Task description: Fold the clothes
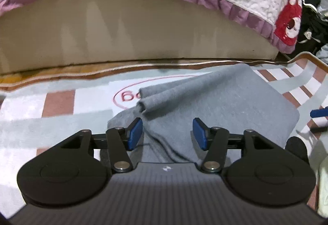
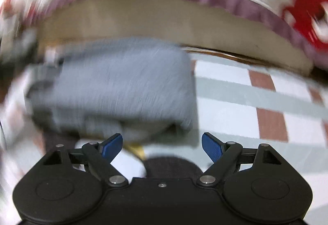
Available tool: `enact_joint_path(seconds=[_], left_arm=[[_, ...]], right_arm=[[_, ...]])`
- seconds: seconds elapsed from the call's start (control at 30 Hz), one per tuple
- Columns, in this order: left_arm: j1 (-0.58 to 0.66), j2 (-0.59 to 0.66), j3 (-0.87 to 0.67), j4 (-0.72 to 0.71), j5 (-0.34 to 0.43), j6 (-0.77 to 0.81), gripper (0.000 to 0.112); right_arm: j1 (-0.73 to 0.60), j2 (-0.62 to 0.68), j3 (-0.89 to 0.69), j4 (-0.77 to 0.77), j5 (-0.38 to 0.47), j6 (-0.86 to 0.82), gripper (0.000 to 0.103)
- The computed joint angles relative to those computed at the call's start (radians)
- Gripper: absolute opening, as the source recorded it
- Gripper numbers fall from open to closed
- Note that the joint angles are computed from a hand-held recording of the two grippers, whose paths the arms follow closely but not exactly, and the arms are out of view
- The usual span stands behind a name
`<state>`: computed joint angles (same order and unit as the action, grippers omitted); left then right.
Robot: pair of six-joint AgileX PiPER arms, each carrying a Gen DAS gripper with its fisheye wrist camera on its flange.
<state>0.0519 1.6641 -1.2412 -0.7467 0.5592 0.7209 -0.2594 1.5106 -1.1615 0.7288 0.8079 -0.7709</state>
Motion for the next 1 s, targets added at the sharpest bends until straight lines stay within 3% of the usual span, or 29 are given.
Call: enact_joint_path(seconds=[0.1, 0.2, 0.37, 0.47, 0.57, 0.73, 0.77, 0.83, 1.0], left_arm=[[0.082, 0.042, -0.018, -0.059, 0.071, -0.155, 0.054], [0.182, 0.052, 0.009, -0.212, 0.191, -0.093, 0.054], [0.215, 0.039, 0.062, -0.156, 0.223, -0.125, 0.058], [0.248, 0.085, 0.105, -0.31, 0.256, -0.018, 0.067], [0.267, 0.121, 0.153, -0.509, 0.269, 0.128, 0.068], [0.288, 0.196, 0.111, -0.593, 0.378, 0.122, 0.068], [0.292, 0.203, 0.105, -0.599, 0.394, 0.104, 0.065], [0.3, 0.212, 0.084, -0.597, 0.422, 0.063, 0.048], [0.299, 0.212, 0.041, -0.571, 0.446, 0.016, 0.044]], right_arm=[[-0.118, 0.102, -0.081, 0.245, 0.127, 0.095, 0.088], [-0.145, 0.188, -0.123, 0.349, 0.136, 0.186, 0.089], [-0.094, 0.311, -0.233, 0.255, 0.128, 0.273, 0.089], [-0.066, 0.358, -0.28, 0.203, 0.164, 0.293, 0.089], [-0.039, 0.387, -0.335, 0.111, 0.219, 0.302, 0.089], [-0.055, 0.411, -0.363, 0.132, 0.271, 0.281, 0.089], [-0.06, 0.414, -0.361, 0.145, 0.279, 0.279, 0.089], [-0.063, 0.421, -0.359, 0.152, 0.29, 0.276, 0.089], [-0.04, 0.48, -0.408, 0.163, 0.29, 0.309, 0.091]])
